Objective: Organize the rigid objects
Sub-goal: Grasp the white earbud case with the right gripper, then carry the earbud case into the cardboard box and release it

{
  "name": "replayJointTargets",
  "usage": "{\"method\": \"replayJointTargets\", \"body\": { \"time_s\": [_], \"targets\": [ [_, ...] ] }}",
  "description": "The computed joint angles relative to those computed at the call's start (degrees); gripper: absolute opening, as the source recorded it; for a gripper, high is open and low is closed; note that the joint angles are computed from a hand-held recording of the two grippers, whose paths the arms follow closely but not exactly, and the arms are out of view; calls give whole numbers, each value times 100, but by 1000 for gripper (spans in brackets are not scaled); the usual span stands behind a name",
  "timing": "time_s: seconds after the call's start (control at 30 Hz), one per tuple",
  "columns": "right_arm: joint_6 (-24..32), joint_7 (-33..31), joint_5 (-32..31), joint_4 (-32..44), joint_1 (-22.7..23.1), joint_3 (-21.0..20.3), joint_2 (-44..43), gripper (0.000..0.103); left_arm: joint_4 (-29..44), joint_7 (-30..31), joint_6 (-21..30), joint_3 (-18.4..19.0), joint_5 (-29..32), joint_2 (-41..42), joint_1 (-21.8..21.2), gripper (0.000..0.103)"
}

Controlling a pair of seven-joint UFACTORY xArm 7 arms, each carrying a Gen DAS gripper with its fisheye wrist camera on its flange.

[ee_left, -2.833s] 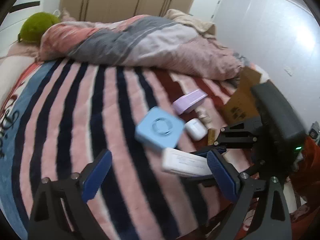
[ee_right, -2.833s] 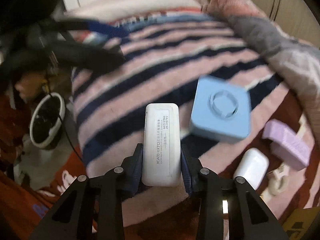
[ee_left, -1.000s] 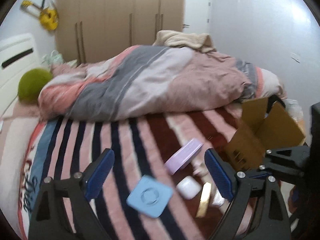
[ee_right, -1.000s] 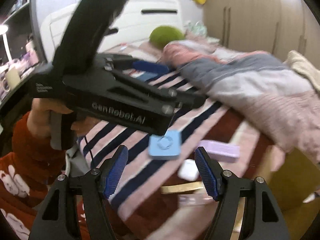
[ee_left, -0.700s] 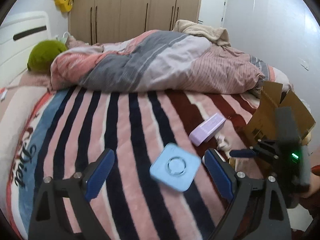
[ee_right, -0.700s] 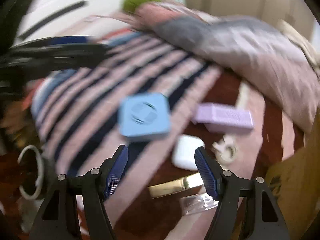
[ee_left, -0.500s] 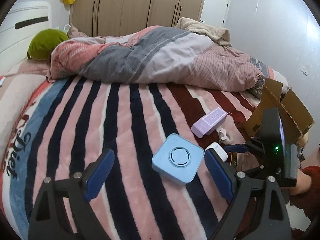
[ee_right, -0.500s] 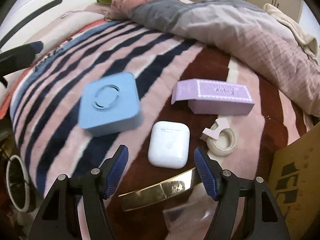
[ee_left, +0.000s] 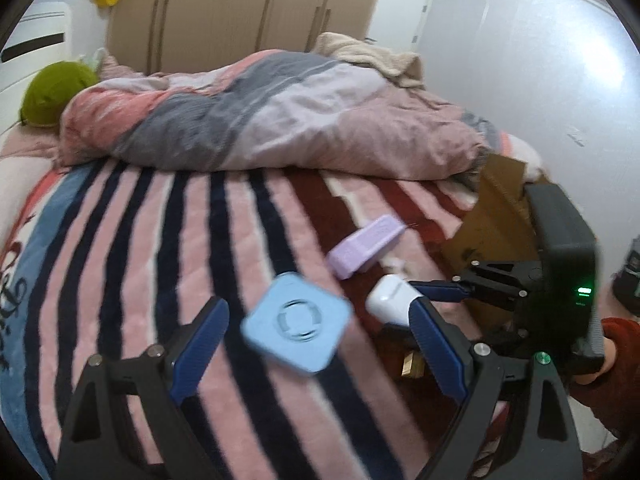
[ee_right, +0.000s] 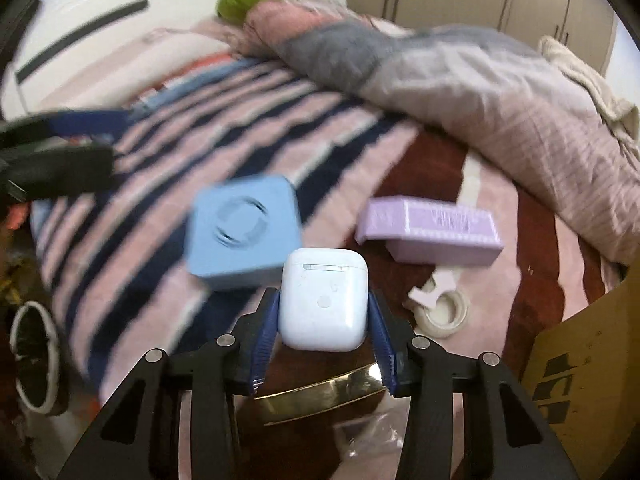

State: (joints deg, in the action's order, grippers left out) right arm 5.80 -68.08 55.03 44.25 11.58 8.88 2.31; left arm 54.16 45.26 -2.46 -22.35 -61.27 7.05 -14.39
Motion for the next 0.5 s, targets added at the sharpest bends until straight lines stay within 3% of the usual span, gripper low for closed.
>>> {"method": "replayJointTargets", "body": {
  "time_s": [0.03, 0.07, 0.13, 0.2, 0.4, 0.5],
  "targets": [
    [114, -264, 268, -50, -10, 32, -185, 39, 123, 365, 145, -253, -344, -12, 204, 90],
    [250, -632, 626, -123, 48, 2, -451, 39, 258, 885, 313, -267, -873, -24, 190, 90],
    [588, -1093, 1076, -237, 216, -205, -908, 39, 447, 1328, 714, -239, -1327, -88, 155, 84],
    [839, -1219, 1212, -329, 368, -405, -1268, 39, 574, 1304, 957, -125, -1261, -123, 9, 70],
    [1168, -1531, 1274, -539, 665, -1038, -2082, 39, 1115, 1053, 1418, 207, -861, -24, -518, 49],
    [1200, -1590, 1217, -614, 655, -1308, -2312, 39, 1548, 592, 1630, 371, -190, 218, -841, 38]
  ]
}}
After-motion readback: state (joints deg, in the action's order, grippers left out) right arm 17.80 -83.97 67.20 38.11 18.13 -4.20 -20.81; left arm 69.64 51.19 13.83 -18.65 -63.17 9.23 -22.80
